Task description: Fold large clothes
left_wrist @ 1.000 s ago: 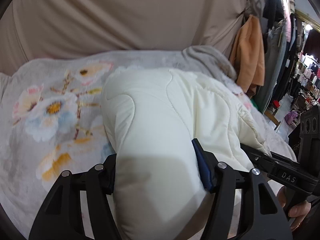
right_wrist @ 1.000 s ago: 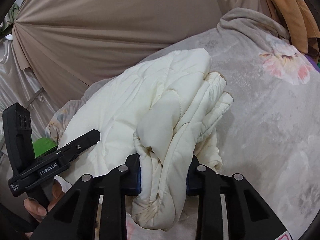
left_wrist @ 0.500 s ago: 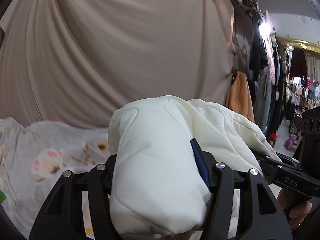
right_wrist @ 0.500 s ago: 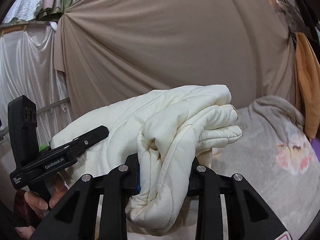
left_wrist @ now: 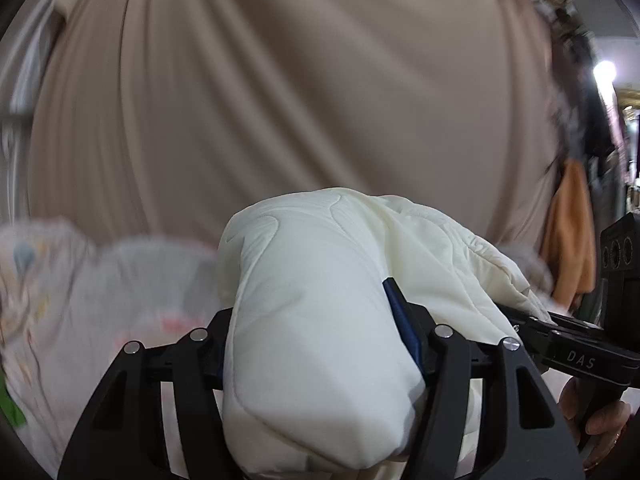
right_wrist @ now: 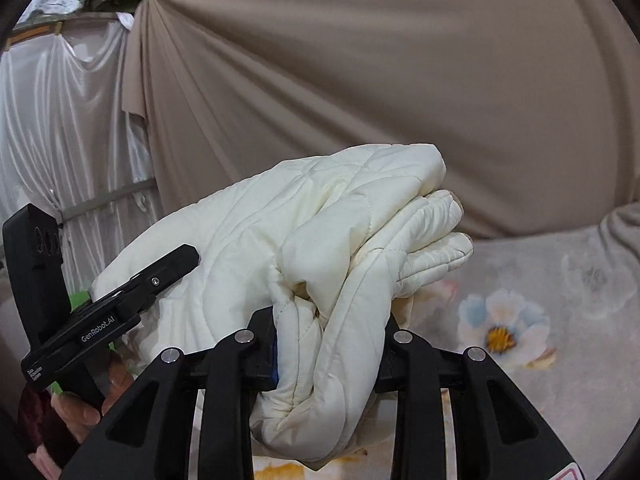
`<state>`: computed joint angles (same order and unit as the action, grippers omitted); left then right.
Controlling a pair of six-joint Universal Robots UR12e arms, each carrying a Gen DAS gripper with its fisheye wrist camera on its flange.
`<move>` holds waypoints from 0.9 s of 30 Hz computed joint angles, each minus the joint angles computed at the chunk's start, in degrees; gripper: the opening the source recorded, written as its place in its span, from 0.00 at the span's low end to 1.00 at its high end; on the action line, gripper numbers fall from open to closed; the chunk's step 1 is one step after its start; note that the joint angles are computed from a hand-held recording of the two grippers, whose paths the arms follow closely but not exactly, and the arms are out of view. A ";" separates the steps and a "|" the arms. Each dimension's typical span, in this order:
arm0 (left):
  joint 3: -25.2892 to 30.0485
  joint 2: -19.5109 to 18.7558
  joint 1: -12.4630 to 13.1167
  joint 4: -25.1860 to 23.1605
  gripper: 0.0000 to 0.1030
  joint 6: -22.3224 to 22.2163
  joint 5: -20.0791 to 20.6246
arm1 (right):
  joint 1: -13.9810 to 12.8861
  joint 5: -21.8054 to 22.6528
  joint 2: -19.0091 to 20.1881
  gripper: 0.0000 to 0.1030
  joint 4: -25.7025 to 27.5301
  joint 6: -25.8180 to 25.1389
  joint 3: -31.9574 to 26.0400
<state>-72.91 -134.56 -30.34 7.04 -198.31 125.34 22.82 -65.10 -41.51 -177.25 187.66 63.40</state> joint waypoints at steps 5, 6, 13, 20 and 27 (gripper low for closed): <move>-5.90 0.15 2.50 -9.23 0.70 -11.05 -5.99 | 0.16 1.60 5.15 0.37 14.06 0.88 -2.37; -7.20 0.71 2.30 -9.37 0.74 -10.27 -6.12 | -0.19 3.17 4.98 0.46 13.95 1.53 -1.34; -14.58 5.63 3.33 -13.29 0.81 -16.02 -14.98 | -2.03 8.56 1.55 0.64 14.68 5.16 5.27; -16.38 9.28 1.65 -17.24 0.79 -20.83 -8.68 | -0.33 -3.85 -4.39 0.50 4.43 5.44 12.21; -10.33 7.41 -0.27 -27.76 0.80 -21.13 -0.81 | 3.60 -14.84 -3.61 0.13 10.60 -2.50 7.72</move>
